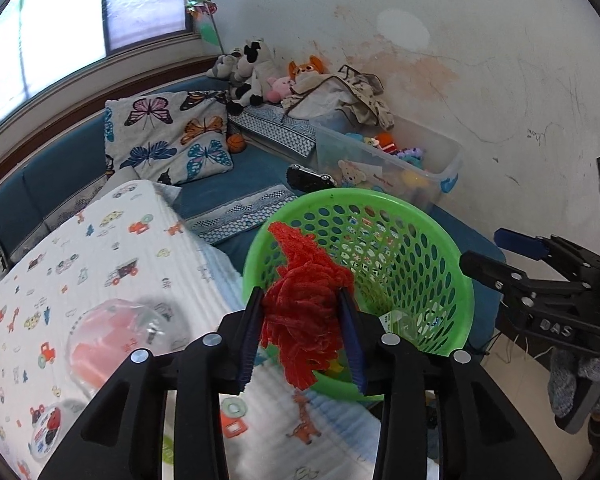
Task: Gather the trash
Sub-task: 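Release the red netting into the green basket with the left tool, then grasp the clear plastic lid with the right tool while the left tool approaches the milk carton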
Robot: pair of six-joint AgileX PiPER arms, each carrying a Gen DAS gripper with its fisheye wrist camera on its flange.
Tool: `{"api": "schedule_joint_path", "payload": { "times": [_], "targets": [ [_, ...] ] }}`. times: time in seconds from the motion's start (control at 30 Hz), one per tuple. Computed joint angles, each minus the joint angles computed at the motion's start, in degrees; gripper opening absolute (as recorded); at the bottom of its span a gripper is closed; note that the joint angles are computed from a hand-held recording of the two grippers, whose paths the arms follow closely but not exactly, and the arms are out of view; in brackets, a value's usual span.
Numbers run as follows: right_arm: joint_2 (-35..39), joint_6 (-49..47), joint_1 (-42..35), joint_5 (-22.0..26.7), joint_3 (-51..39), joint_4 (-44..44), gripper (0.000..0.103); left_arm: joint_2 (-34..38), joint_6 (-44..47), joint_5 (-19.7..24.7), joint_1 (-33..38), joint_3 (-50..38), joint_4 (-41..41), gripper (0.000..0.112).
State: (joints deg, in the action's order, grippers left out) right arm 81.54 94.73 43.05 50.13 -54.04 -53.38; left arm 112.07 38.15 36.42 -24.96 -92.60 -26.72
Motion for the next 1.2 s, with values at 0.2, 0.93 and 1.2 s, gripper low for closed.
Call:
{"api": "schedule_joint_path", "payload": {
  "times": [0.2,0.93,1.2],
  "targets": [
    [-0.86,2.57,2.4,2.74,1.06,-0.93,0.077,0.65,0.32,-0.56,-1.54,0.18,0.36,0.05],
    [4.52,6.81,14.05,4.58,-5.69,-1.63,0.085,-15.02,16.52,-3.44,13.57,18.24,-13.49,0.063],
    [10.61,4.45,19.39,4.33,-14.42,-1.49,0.087,-18.65,23.47,-2.3,26.05,23.58,-19.58,0.065]
  ]
}}
